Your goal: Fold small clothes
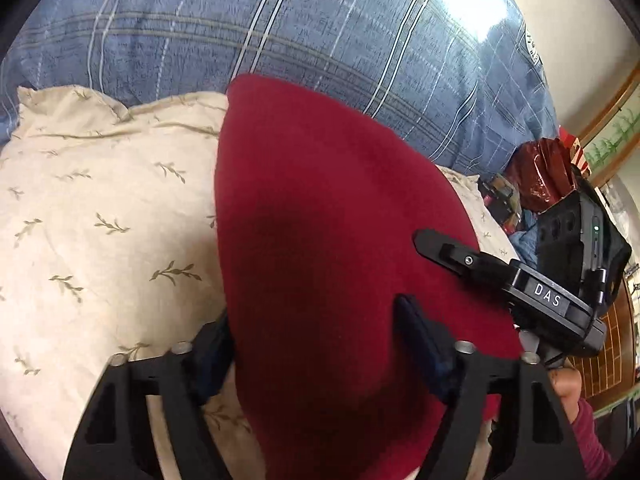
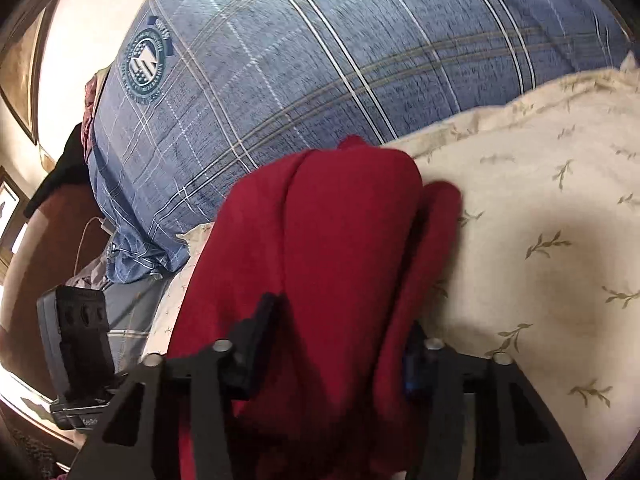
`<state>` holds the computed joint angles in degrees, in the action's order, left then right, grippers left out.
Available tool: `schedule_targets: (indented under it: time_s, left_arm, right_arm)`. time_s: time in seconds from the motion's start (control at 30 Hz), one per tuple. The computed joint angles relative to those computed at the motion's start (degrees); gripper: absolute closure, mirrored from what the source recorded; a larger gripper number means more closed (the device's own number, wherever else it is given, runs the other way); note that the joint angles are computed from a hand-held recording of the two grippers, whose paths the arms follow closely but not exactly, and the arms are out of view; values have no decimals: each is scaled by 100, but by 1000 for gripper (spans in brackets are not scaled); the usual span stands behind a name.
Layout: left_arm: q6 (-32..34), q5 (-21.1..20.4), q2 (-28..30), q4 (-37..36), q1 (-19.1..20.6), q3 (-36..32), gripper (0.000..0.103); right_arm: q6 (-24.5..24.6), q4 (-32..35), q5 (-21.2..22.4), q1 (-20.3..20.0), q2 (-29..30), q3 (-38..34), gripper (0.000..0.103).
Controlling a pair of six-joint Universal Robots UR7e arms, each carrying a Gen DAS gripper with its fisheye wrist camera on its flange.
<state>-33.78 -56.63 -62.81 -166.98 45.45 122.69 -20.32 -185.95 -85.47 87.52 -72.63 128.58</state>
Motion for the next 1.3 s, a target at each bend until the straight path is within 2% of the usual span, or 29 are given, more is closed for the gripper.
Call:
schedule_targets:
  time_s: [0.03, 0.07, 0.23, 0.33, 0.4, 0.5, 0.57, 0.63, 0.73, 0.8, 0.83, 0.93, 0.97, 1.03, 1.1, 1.23, 1.3]
  left_arm:
    - [-18, 48, -81, 79, -66, 30, 42]
    - [-66, 76, -202, 184, -145, 82, 45]
    - [-680, 501, -1118, 813, -803, 706, 45]
    - [-1654, 819, -1756, 1729, -1292, 1145, 45]
    - [-2311, 852, -1968, 2341, -1500, 1326, 45]
    - [-2833, 808, -1984, 2651, -1558, 1522, 41]
    - [-3019, 1024, -2037, 2700, -1729, 1633, 39]
    - [-3221, 1209, -2104, 3124, -1865, 1564, 39]
    - [-3758, 1651, -2064, 3947, -2171, 1440, 38]
    - [-4159, 1786, -1946, 4505, -2367, 1317, 37]
    - [-4364, 1784, -1911, 4673, -2479, 1324, 37]
    - [-4837, 1737, -1942, 5066, -2700, 1313, 37]
    - [-5027, 1745, -1960, 5255, -2791, 1311, 37]
    - [-5408, 1812, -1984, 5726, -2893, 1259, 36]
    - [-5705, 1842, -1971, 6030, -3009, 1217, 34]
    - [-6085, 1863, -1873, 6563, -3258, 1092, 34]
    - [-6299, 1856, -1839, 6789, -3417, 1045, 34]
  right_arm:
    - [4, 26, 45, 44, -98, 62, 61]
    - [2, 89, 105, 66, -185, 106, 61]
    - [-55, 337, 353, 303, -646, 587, 62]
    - [-109, 534, 388, 397, -712, 849, 61]
    - [-235, 555, 142, 513, -591, 944, 59]
    - [-284, 16, -912, 829, -253, 1044, 46]
    - [-279, -310, -1072, 924, -383, 1230, 45]
    - [-269, -559, -1373, 1111, -634, 1416, 45]
    - [-595, -699, -1250, 1362, -1130, 1754, 48]
    - [-674, -682, -1230, 1569, -1168, 1832, 54]
    - [-723, -855, -1320, 1717, -1060, 1885, 62]
    - [-947, -1593, -1829, 2005, -355, 1907, 66]
    - [-1043, -1877, -2116, 2037, -72, 1904, 70]
    - [-1202, -2671, -2797, 2020, 625, 1812, 70]
    - [-1194, -3080, -2766, 1959, 778, 1851, 70]
    - [-780, -2601, -2642, 2070, 349, 1928, 66]
    - [-670, -2538, -2566, 2118, 161, 2026, 57]
